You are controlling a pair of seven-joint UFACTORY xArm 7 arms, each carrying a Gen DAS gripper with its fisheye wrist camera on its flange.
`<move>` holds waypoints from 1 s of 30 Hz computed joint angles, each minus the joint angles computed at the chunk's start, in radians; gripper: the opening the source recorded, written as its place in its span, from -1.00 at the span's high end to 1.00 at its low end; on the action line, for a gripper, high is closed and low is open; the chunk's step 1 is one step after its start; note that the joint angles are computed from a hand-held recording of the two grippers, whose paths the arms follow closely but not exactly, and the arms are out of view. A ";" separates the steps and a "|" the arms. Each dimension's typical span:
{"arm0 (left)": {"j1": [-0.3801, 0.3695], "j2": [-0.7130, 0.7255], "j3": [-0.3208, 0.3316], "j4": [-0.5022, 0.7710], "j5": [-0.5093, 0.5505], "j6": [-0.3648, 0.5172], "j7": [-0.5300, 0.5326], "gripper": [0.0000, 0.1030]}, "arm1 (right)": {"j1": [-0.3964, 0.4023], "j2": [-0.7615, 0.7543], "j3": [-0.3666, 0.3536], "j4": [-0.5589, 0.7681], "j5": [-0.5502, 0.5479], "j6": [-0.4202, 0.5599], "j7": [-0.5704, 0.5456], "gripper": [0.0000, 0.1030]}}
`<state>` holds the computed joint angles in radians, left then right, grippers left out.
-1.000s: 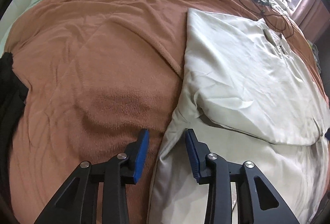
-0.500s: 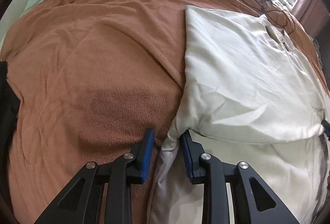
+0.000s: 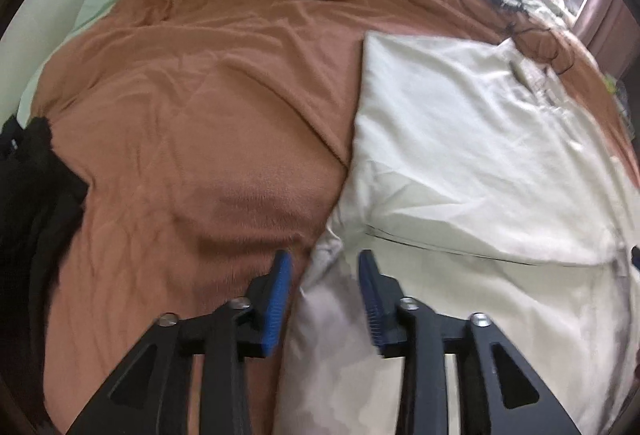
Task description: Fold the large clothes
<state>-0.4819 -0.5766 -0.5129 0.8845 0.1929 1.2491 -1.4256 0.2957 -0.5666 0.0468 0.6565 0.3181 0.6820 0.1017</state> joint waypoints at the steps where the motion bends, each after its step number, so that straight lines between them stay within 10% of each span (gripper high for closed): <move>1: 0.002 -0.001 -0.012 0.017 0.004 0.014 -0.013 -0.13 | -0.005 -0.033 -0.015 -0.009 0.001 0.023 -0.006 -0.02; 5: 0.013 0.020 -0.081 0.118 0.039 0.069 -0.072 -0.38 | -0.038 -0.156 -0.048 -0.038 -0.016 0.092 -0.019 -0.41; 19: -0.033 0.403 -0.342 0.586 0.319 0.315 -0.340 -0.57 | -0.196 -0.390 -0.207 -0.037 -0.059 0.321 -0.162 -0.44; 24: -0.160 0.655 -0.420 0.808 0.538 0.470 -0.438 -0.57 | -0.266 -0.410 -0.281 -0.010 -0.066 0.375 -0.245 -0.52; 30: -0.389 0.881 -0.361 1.046 0.723 0.587 -0.439 -0.58 | -0.337 -0.399 -0.356 0.025 -0.064 0.410 -0.341 -0.65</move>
